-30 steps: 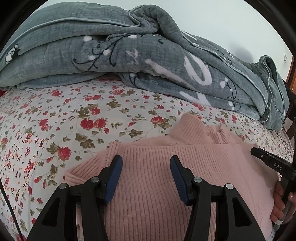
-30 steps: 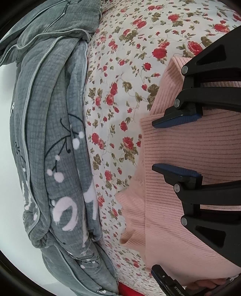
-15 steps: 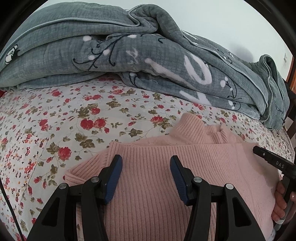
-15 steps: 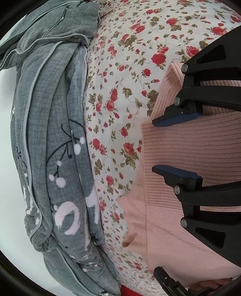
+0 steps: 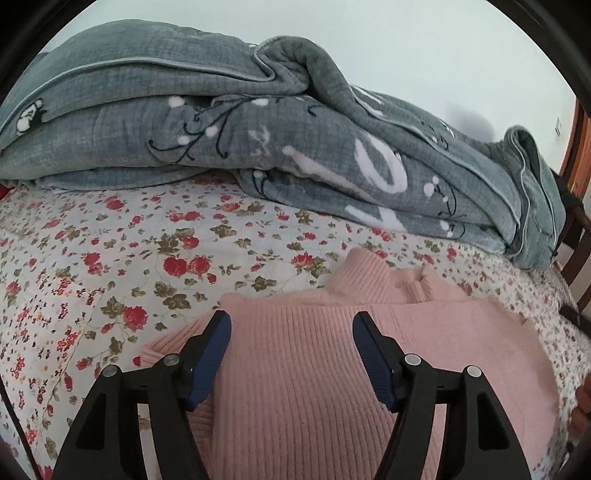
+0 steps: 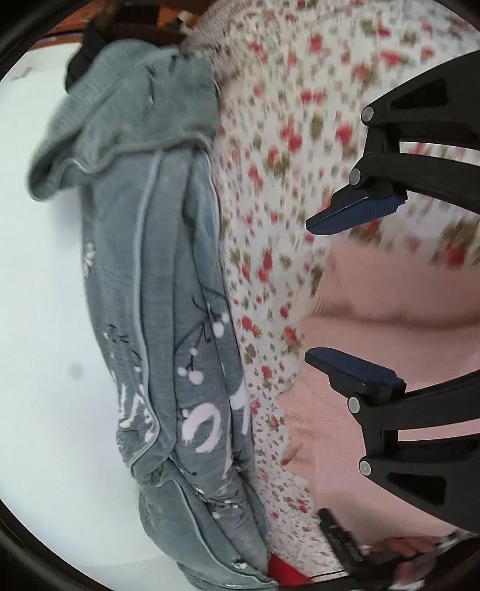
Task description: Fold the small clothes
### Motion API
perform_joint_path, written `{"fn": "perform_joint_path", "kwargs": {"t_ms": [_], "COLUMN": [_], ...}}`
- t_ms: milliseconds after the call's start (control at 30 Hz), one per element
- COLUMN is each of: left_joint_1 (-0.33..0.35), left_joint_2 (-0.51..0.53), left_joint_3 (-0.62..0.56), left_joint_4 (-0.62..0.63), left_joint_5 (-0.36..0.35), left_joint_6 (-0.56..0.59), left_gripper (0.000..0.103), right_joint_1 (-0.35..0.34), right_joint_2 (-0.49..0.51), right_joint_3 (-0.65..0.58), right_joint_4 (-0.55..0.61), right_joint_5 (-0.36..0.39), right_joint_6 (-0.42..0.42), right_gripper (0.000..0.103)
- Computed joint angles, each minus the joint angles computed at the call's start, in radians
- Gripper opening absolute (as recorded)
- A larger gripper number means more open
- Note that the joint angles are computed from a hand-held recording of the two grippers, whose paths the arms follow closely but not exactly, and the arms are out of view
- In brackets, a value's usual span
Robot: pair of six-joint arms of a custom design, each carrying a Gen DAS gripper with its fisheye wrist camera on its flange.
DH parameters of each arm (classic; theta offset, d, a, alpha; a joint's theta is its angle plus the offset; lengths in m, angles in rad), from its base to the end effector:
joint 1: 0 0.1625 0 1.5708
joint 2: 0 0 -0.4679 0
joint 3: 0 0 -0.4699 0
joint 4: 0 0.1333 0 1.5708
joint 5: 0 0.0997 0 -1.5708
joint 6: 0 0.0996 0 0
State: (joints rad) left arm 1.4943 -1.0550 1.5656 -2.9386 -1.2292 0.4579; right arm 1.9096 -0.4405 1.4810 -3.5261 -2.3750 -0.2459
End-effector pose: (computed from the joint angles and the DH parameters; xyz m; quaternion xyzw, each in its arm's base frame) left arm 0.1068 -0.7874 0.3538 0.1685 0.8832 -0.3728 0.2294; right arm 0.3161 -0.7119 -0.0065 0.0725 -0.8404 0.4223 0.3319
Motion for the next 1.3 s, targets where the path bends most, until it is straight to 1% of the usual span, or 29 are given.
{"fn": "perform_joint_path", "kwargs": {"t_ms": [67,133,200,233,267,333,400,433,500,533,633,733,800,867,933,1033,1100,1133,1200,1233,1300], "left_joint_1": [-0.003,-0.005,-0.006,-0.006,-0.006,0.000,0.016,0.029,0.044,0.049,0.068,0.091,0.096,0.093,0.093,0.097,0.099,0.100,0.105,0.110,0.125], "left_joint_2": [-0.013,-0.036,-0.068,-0.092,-0.110,-0.156,-0.196,-0.217,-0.236,-0.235,-0.217,-0.184,-0.172,-0.162,-0.150,-0.129,-0.111,-0.106,-0.092,-0.088,-0.078], "left_joint_3": [0.013,0.034,0.056,0.077,0.095,0.135,0.161,0.171,0.175,0.171,0.148,0.108,0.104,0.094,0.074,0.043,0.015,0.004,-0.025,-0.035,-0.059], "left_joint_4": [-0.031,-0.048,-0.024,-0.007,0.000,0.019,0.056,0.084,0.147,0.172,0.232,0.303,0.282,0.285,0.304,0.323,0.349,0.363,0.398,0.412,0.447], "left_joint_5": [-0.012,-0.026,-0.041,-0.043,-0.041,-0.036,-0.062,-0.086,-0.092,-0.089,-0.077,-0.104,-0.118,-0.112,-0.116,-0.138,-0.153,-0.160,-0.175,-0.190,-0.239], "left_joint_6": [0.002,0.000,-0.008,0.000,0.007,0.006,-0.015,-0.036,-0.073,-0.083,-0.133,-0.178,-0.185,-0.182,-0.184,-0.199,-0.222,-0.235,-0.273,-0.286,-0.321], "left_gripper": [0.067,0.068,0.070,0.071,0.071,0.071,0.073,0.074,0.075,0.075,0.075,0.075,0.075,0.075,0.074,0.073,0.065,0.063,0.051,0.047,0.032], "right_joint_1": [0.009,0.011,0.006,0.001,-0.009,-0.029,-0.048,-0.054,-0.060,-0.061,-0.059,-0.065,-0.069,-0.079,-0.088,-0.097,-0.097,-0.097,-0.102,-0.104,-0.105], "right_joint_2": [-0.031,-0.052,-0.077,-0.094,-0.117,-0.149,-0.162,-0.159,-0.137,-0.125,-0.083,-0.079,-0.083,-0.092,-0.102,-0.110,-0.102,-0.099,-0.090,-0.083,-0.068], "right_joint_3": [0.052,0.092,0.138,0.161,0.190,0.223,0.240,0.240,0.227,0.218,0.181,0.182,0.172,0.173,0.179,0.187,0.167,0.155,0.124,0.111,0.093], "right_joint_4": [-0.002,0.000,0.005,0.022,0.058,0.116,0.160,0.170,0.178,0.183,0.207,0.205,0.246,0.260,0.262,0.257,0.279,0.297,0.342,0.352,0.345], "right_joint_5": [-0.035,-0.057,-0.053,-0.028,0.029,0.134,0.236,0.265,0.295,0.302,0.254,0.268,0.272,0.290,0.318,0.336,0.331,0.332,0.346,0.344,0.333], "right_joint_6": [-0.004,0.009,0.058,0.093,0.146,0.216,0.263,0.276,0.288,0.292,0.300,0.299,0.308,0.313,0.329,0.333,0.338,0.334,0.334,0.335,0.322], "right_gripper": [0.063,0.063,0.063,0.063,0.063,0.063,0.063,0.063,0.063,0.064,0.065,0.066,0.066,0.066,0.066,0.066,0.066,0.067,0.069,0.069,0.064]}}
